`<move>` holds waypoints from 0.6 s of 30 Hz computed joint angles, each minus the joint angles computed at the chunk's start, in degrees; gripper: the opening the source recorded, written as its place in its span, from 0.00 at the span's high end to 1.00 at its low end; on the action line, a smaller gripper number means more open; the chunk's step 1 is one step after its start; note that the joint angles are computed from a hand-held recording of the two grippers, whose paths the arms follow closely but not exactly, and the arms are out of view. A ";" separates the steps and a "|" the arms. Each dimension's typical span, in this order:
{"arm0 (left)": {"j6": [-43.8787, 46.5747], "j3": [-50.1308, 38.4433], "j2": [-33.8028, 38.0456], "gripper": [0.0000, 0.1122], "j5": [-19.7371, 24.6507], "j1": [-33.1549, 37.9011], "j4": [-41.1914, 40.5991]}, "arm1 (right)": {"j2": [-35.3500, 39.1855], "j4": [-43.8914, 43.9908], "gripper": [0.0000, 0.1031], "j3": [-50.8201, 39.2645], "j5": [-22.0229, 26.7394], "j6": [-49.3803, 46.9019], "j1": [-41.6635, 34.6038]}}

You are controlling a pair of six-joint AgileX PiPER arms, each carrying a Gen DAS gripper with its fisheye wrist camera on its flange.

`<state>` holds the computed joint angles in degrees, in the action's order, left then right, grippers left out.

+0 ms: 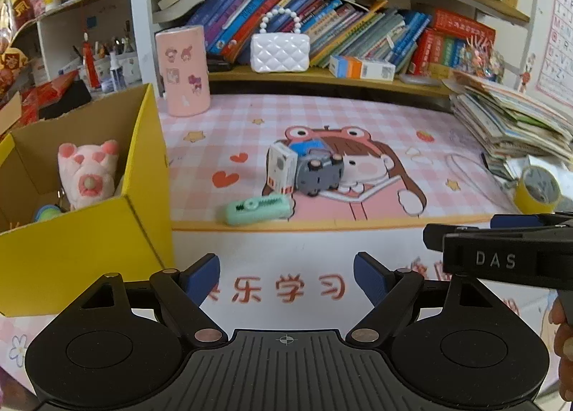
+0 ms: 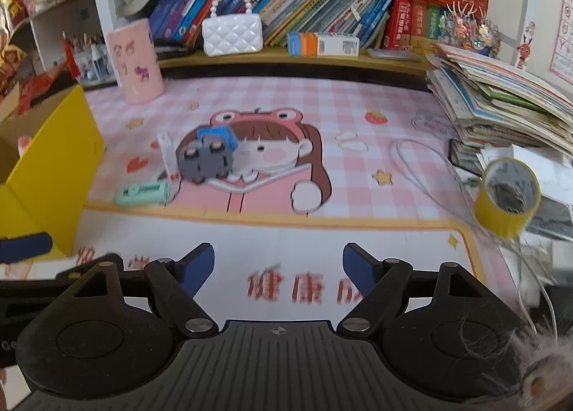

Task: Organize objects
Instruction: 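Grasp the mint-green clip with the left gripper while the right gripper grasps the grey car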

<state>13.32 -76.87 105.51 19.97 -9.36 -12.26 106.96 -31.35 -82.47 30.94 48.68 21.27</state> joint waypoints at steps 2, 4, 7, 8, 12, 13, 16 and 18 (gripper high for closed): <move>-3.97 -1.07 0.86 0.26 -0.12 -0.79 3.49 | 0.73 2.71 0.28 -1.01 -1.53 -3.25 -1.58; -6.80 -2.75 2.26 0.26 0.62 -1.54 6.14 | 1.65 6.05 0.29 -2.12 -2.65 -6.88 -2.99; -11.77 -5.45 4.50 0.27 1.91 -2.71 10.86 | 3.35 11.24 0.34 -4.21 -3.05 -12.81 -4.67; -13.56 -6.13 5.06 0.29 2.09 -3.09 12.61 | 3.84 12.43 0.34 -4.79 -3.12 -14.22 -5.04; -28.52 -10.46 8.51 0.30 3.75 -5.38 26.87 | 5.59 14.90 0.34 -6.91 -3.51 -17.60 -6.18; -30.55 -12.00 9.51 0.33 4.74 -5.65 28.41 | 6.16 15.47 0.34 -7.70 -3.41 -18.33 -6.46; -32.44 -18.43 14.06 0.34 7.90 -5.93 28.55 | 7.73 17.66 0.34 -10.11 -3.01 -21.03 -7.41; -35.92 -22.74 17.34 0.34 10.23 -6.48 31.86 | 8.81 19.07 0.34 -11.96 -2.55 -23.04 -8.05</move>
